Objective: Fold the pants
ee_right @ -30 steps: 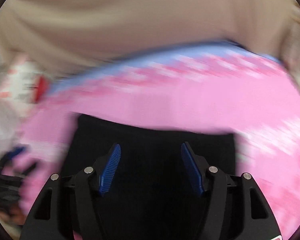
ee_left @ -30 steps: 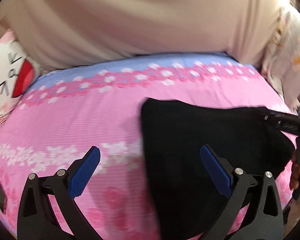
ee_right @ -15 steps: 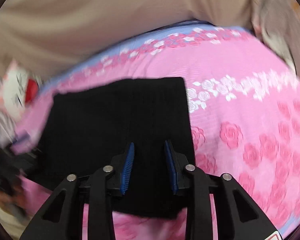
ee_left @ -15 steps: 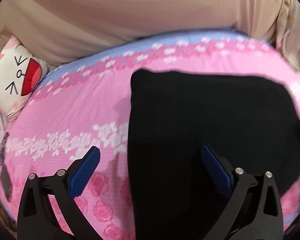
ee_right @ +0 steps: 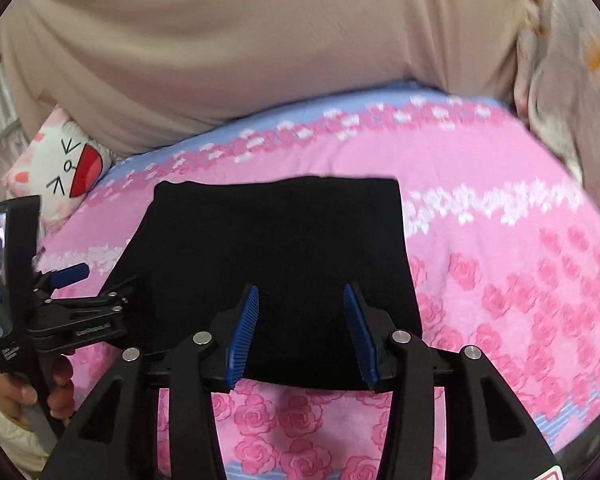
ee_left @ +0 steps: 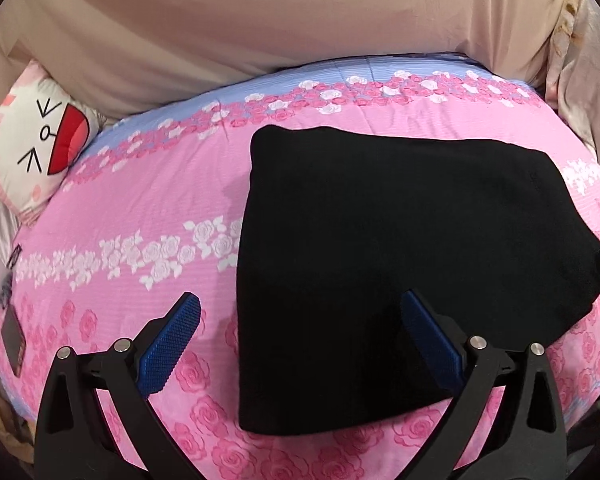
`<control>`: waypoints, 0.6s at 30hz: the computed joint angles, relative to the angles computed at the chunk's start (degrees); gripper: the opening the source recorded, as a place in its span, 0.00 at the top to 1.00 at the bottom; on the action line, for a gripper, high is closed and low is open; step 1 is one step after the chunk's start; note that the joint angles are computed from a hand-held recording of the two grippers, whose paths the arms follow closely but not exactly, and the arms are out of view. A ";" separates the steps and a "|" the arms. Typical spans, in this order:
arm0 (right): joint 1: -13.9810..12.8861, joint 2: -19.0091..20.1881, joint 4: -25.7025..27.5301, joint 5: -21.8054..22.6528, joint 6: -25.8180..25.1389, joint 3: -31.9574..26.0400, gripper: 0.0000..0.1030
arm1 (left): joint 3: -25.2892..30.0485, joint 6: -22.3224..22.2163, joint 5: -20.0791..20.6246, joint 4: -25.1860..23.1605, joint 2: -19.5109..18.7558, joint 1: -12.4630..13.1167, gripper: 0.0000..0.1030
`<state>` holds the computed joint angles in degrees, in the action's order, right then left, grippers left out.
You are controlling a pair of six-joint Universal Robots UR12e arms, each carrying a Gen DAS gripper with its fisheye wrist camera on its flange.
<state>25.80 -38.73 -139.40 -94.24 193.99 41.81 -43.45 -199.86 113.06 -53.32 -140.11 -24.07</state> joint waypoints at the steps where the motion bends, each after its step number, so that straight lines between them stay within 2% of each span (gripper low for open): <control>1: 0.21 0.08 -0.34 -0.83 -0.46 -0.03 0.49 | -0.45 -0.25 0.18 0.17 0.22 -0.06 0.05; 2: 0.32 0.10 -0.56 -1.05 -0.28 0.10 0.46 | -0.81 -0.43 0.38 0.13 0.41 -0.14 0.05; 10: 0.38 -1.09 -0.81 0.47 1.39 2.84 0.46 | -3.64 -1.04 0.52 1.02 1.94 -0.35 0.05; 18: 0.28 -1.02 -0.68 0.97 0.75 2.58 0.46 | -4.61 -1.02 0.38 1.84 2.53 -0.36 0.05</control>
<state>26.08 -39.75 -140.07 -93.27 194.74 44.38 -48.05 -200.88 113.44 -51.48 -137.58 -24.43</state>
